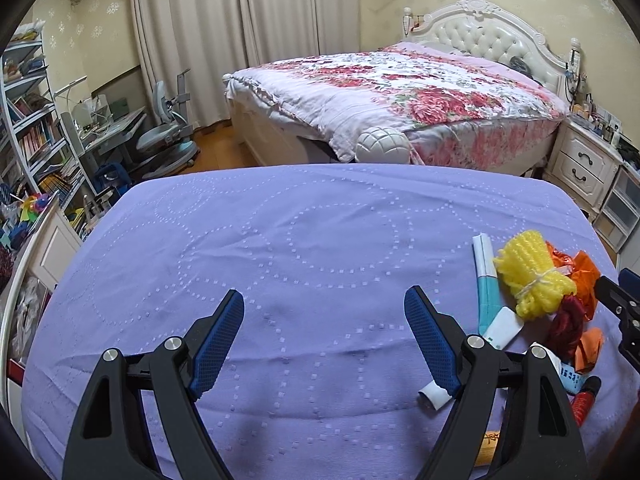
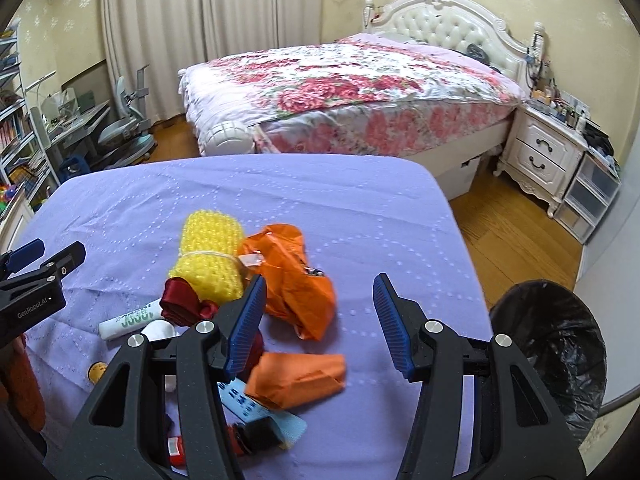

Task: Collect trash
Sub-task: 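Grasp and lift the orange bag with the right gripper while the left approaches the yellow foam net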

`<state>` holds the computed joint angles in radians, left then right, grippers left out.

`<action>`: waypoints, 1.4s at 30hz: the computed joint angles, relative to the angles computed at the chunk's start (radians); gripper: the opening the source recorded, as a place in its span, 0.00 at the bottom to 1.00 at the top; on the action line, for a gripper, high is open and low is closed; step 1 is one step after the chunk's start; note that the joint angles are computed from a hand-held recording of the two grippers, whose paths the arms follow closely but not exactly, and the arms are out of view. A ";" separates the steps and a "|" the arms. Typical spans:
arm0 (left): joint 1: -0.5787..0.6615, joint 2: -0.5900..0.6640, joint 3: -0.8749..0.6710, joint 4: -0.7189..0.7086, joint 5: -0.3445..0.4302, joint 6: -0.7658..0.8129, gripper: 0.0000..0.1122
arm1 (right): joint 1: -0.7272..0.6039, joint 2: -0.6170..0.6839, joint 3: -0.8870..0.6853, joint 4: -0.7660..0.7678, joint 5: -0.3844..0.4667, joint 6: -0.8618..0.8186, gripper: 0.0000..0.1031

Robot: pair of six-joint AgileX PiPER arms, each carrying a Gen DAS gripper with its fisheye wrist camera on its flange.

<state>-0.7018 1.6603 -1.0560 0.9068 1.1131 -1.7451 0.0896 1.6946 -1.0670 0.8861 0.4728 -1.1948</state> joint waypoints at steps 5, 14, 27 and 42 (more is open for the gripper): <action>0.010 -0.003 0.013 0.000 -0.022 -0.004 0.71 | 0.040 0.049 -0.034 -0.067 -0.013 0.072 0.52; 0.007 0.022 -0.008 0.001 -0.053 0.010 0.71 | 0.031 0.080 -0.067 -0.061 0.042 0.062 0.44; -0.007 0.119 -0.177 -0.006 -0.063 0.103 0.71 | -0.060 0.044 -0.036 0.010 -0.014 -0.031 0.44; 0.026 0.291 -0.436 -0.086 -0.103 0.297 0.71 | -0.153 0.095 -0.091 0.069 0.044 -0.090 0.44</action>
